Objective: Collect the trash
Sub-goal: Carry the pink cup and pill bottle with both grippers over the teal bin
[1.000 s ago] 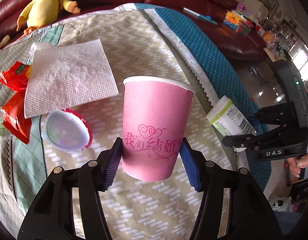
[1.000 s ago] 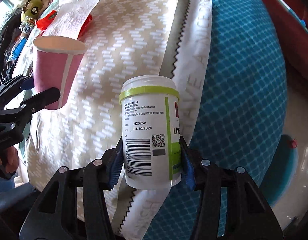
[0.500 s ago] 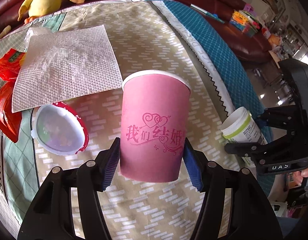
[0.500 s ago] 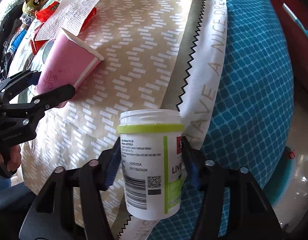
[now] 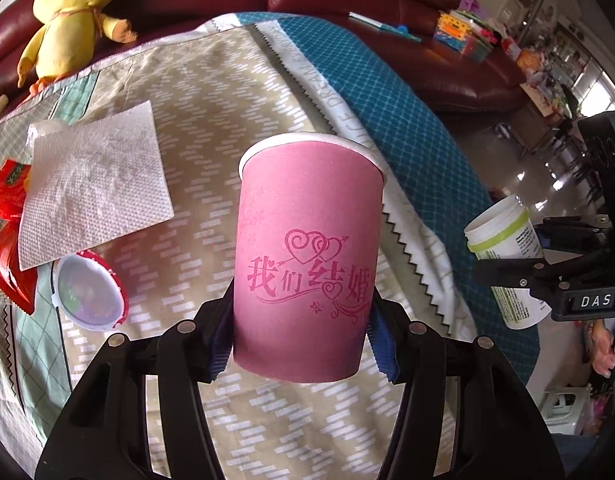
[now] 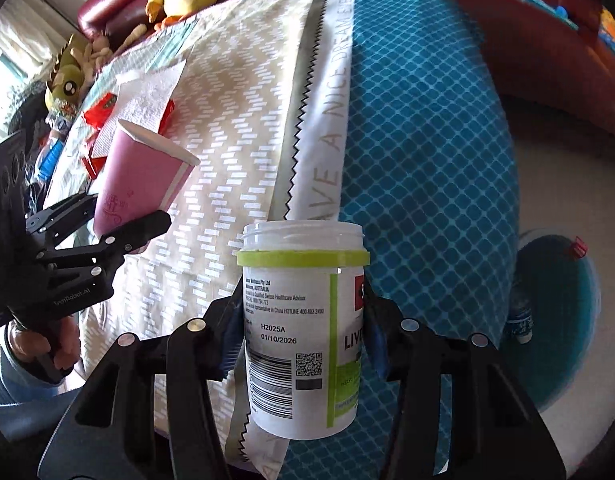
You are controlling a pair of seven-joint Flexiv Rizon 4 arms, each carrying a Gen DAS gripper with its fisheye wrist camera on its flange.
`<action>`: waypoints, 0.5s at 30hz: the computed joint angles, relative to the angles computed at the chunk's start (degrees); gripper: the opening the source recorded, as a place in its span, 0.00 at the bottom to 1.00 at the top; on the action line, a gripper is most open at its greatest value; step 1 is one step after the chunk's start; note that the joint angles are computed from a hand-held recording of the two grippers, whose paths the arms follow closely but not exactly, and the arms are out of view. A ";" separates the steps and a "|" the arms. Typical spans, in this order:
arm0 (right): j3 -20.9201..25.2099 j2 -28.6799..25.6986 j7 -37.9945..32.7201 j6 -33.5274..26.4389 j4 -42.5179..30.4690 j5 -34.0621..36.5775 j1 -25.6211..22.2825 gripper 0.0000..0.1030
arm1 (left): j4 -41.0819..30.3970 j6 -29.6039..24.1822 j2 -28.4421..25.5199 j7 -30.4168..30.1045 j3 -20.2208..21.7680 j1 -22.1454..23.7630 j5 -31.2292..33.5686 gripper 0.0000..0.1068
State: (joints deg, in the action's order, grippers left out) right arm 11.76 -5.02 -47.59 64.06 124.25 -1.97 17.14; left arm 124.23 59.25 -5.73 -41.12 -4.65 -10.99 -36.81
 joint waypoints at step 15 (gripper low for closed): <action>1.82 35.07 20.32 -0.88 28.37 -8.73 -13.24 0.46 | -3.52 -1.28 -1.16 -0.36 -6.68 -11.50 0.23 0.54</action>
